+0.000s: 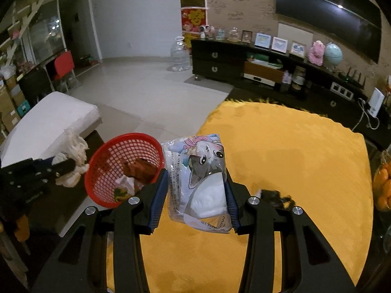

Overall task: Collect trash
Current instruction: 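Carry the mesh cloth and plastic bag in both grippers over the wastebasket, then open both grippers to drop mesh cloth and plastic bag into the wastebasket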

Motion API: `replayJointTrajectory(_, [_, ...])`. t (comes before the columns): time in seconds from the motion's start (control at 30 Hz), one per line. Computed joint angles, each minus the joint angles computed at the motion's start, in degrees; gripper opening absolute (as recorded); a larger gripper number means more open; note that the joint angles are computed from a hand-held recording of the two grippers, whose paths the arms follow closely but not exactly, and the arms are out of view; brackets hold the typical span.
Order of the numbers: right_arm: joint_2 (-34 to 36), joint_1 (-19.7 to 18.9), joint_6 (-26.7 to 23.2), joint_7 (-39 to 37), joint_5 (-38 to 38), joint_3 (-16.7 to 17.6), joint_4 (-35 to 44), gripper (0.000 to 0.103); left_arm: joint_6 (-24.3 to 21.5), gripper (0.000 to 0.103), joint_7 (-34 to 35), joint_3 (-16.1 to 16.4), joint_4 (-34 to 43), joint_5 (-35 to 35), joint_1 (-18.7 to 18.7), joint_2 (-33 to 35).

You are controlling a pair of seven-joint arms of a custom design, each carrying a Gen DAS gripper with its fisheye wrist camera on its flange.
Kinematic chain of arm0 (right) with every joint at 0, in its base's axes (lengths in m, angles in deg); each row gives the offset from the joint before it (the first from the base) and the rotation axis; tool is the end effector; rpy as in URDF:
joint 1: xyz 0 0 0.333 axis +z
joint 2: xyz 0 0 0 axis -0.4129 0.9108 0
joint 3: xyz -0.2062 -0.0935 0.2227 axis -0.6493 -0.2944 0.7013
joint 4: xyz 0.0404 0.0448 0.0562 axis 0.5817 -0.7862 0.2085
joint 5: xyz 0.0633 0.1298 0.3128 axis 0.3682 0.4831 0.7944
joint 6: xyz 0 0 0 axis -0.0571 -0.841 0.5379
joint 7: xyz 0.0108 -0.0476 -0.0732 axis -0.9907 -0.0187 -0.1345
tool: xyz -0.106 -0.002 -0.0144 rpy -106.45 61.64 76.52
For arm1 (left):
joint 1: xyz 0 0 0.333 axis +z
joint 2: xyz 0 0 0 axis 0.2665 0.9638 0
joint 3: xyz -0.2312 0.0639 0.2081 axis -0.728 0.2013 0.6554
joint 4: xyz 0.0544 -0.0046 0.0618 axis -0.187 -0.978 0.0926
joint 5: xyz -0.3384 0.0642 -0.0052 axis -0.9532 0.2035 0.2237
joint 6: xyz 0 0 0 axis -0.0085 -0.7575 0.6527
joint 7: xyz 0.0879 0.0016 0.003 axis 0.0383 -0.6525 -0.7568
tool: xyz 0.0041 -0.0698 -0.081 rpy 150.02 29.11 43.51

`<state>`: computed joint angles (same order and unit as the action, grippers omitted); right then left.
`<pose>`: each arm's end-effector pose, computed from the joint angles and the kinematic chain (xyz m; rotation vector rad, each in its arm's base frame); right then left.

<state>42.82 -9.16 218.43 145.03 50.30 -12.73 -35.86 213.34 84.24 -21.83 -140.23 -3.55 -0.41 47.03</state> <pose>0.5156 0.1776 0.5827 -1.9724 1.4161 -0.5030 0.4667 -0.2830 0.5729 -1.8888 1.7256 -0.7307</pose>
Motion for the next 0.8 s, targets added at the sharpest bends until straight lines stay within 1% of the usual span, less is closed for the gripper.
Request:
replayJointTrajectory(0.2, [4.1,1.1,-3.0,-2.2,3.9,0.3,5.0,0.042,0.5,0.028,0.5,0.9,0.1,-0.7,0.9,1.1])
replayJointTrajectory(0.3, [7.2,1.8,-5.7,-3.4,6.2,0.7,8.4,0.042,0.7,0.028,1.3,1.5,0.3,-2.4,1.4,2.3])
replayJointTrajectory(0.37, [9.3,2.3,-7.6,-3.0,6.2,0.7,10.6,0.042,0.7,0.028,1.4,1.9,0.3,-3.8,1.8,3.3])
replayJointTrajectory(0.53, [14.2,3.9,-10.3,-2.1,5.2,0.9,16.0,0.042,1.0,0.028,2.4,2.4,0.4,-5.5,2.2,5.1])
replayJointTrajectory(0.8, [19.6,5.6,-13.0,-2.9,5.0,1.2,22.0,0.045,1.5,0.029,5.2,2.9,0.5,-8.0,2.7,6.5])
